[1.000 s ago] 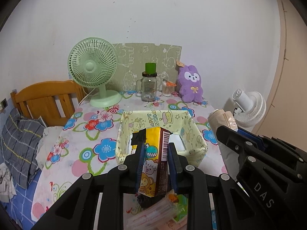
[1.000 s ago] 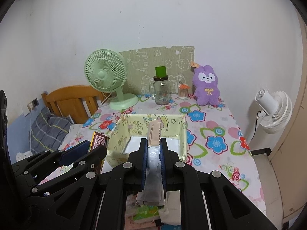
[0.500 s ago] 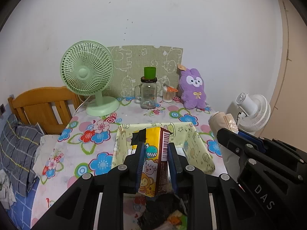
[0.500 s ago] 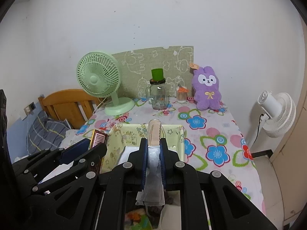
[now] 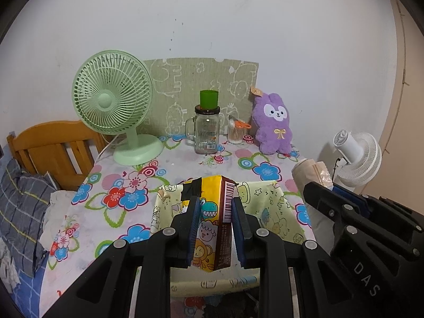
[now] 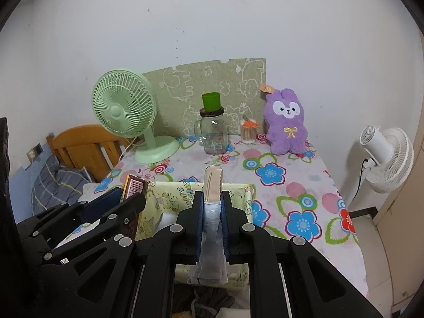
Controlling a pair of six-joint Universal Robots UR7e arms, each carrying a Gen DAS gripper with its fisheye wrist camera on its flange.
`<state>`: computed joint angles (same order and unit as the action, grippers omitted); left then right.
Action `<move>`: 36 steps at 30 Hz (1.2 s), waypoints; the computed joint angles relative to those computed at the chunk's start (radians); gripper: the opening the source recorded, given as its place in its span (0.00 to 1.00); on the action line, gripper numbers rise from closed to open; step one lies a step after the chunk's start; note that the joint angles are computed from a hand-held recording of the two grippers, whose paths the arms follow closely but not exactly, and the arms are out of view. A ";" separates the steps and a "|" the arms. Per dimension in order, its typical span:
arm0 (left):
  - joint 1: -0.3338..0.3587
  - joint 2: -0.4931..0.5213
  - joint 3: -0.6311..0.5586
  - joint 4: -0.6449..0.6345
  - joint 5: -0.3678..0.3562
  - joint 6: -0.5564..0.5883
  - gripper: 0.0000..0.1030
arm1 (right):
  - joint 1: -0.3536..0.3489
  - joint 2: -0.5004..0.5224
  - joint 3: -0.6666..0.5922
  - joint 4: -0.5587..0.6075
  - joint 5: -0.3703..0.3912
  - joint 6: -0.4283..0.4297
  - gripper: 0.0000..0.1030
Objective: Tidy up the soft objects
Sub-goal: 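Carry the juice carton with the left tool while the right tool carries the white cloth over the fabric box, then open the left tool dropping the carton into the box while the right tool releases the cloth inside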
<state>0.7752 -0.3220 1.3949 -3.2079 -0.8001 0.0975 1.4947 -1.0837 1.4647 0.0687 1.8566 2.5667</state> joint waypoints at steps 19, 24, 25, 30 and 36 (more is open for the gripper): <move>0.071 0.098 -0.195 0.177 -0.016 -0.021 0.23 | -0.034 0.162 -0.227 0.122 0.009 0.031 0.14; 0.084 0.121 -0.237 0.228 0.006 -0.059 0.26 | -0.041 0.202 -0.281 0.163 0.010 0.044 0.14; 0.085 0.124 -0.242 0.234 0.008 -0.060 0.30 | -0.041 0.211 -0.292 0.170 0.013 0.047 0.14; 0.090 0.140 -0.262 0.249 0.018 -0.056 0.40 | -0.048 0.248 -0.344 0.211 0.010 0.068 0.14; 0.093 0.146 -0.265 0.243 0.005 -0.035 0.68 | -0.049 0.279 -0.385 0.240 0.029 0.080 0.16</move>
